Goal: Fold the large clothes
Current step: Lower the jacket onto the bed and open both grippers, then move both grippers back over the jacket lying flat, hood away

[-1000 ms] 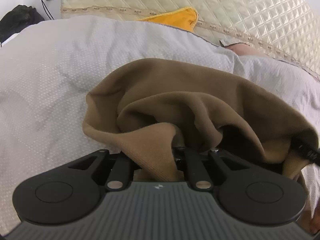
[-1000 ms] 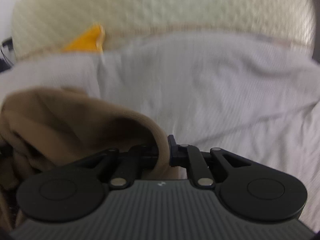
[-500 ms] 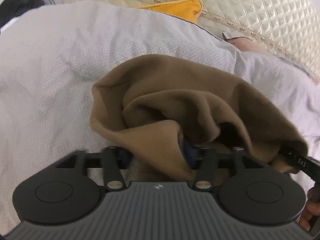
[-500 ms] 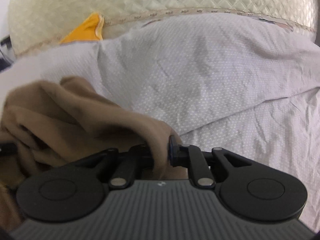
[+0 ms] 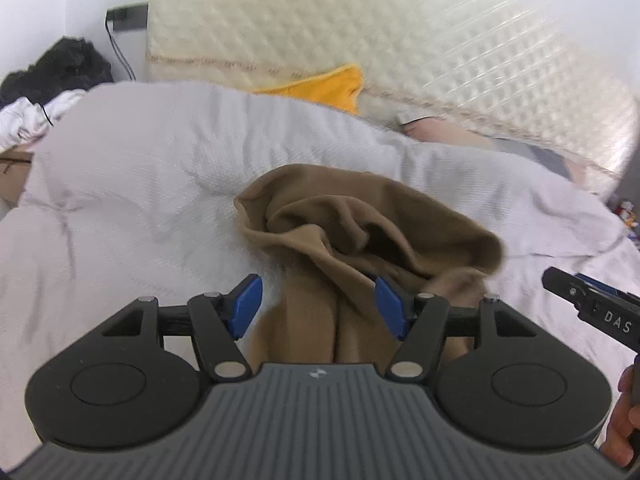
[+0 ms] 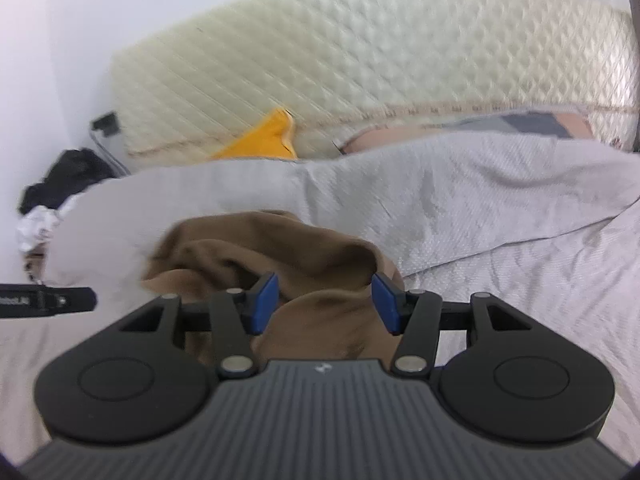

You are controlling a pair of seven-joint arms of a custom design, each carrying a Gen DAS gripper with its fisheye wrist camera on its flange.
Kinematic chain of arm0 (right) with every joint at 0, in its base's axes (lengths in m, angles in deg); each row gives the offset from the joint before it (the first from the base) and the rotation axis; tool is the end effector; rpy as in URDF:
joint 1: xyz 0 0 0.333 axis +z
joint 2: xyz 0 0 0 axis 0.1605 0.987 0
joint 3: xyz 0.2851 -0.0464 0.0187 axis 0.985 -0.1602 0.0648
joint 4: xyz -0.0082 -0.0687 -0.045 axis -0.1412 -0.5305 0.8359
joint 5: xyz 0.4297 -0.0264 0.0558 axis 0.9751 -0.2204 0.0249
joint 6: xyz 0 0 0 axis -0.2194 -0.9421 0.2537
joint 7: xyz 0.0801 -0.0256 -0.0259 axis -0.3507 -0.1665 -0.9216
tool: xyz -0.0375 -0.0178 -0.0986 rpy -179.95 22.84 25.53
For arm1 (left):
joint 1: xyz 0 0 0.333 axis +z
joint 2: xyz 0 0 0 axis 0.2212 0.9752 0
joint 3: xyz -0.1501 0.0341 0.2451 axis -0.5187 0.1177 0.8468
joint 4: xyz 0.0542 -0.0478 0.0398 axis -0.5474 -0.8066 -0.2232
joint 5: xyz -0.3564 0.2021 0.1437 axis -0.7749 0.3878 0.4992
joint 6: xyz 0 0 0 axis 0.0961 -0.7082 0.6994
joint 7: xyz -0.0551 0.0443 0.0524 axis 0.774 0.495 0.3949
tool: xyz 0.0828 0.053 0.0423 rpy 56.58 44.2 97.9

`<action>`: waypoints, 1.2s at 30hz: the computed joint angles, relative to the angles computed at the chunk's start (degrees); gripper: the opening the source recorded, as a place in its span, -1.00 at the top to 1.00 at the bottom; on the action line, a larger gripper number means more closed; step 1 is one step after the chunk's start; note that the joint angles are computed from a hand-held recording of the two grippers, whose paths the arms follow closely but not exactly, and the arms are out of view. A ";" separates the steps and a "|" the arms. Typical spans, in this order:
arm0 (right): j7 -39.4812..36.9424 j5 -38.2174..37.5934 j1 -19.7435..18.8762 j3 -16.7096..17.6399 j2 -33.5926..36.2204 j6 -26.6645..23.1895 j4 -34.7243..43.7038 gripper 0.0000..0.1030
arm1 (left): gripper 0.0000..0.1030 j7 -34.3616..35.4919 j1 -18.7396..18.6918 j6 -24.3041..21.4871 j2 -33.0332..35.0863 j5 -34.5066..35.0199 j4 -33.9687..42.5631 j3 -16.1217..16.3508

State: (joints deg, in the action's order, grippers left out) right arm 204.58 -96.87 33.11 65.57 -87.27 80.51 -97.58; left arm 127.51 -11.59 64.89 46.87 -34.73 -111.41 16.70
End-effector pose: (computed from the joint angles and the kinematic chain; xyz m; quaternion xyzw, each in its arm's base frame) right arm 0.5346 0.3673 0.6142 -0.5793 0.6178 -0.3162 0.4276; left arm 0.6161 -0.3797 0.6145 -0.6453 0.6195 -0.3661 0.2563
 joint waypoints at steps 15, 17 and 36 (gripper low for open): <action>3.85 9.74 2.74 12.62 -39.12 -4.37 -32.32 -0.05 | -0.32 -8.49 0.70 2.19 -45.91 -5.59 -44.87 -12.38; 3.56 12.94 4.27 13.68 -43.31 -4.29 -36.05 -0.05 | -0.32 -9.17 0.27 1.28 -51.11 -7.71 -49.18 -14.32; -0.88 27.90 9.95 13.94 -41.14 1.59 -45.55 -0.05 | -0.32 -7.17 -0.68 0.74 -62.77 -26.12 -65.85 -24.23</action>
State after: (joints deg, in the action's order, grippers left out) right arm 203.70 -68.97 43.06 79.51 -128.41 82.10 -143.13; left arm 120.34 -12.27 65.64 -15.90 -60.86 -177.26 -7.53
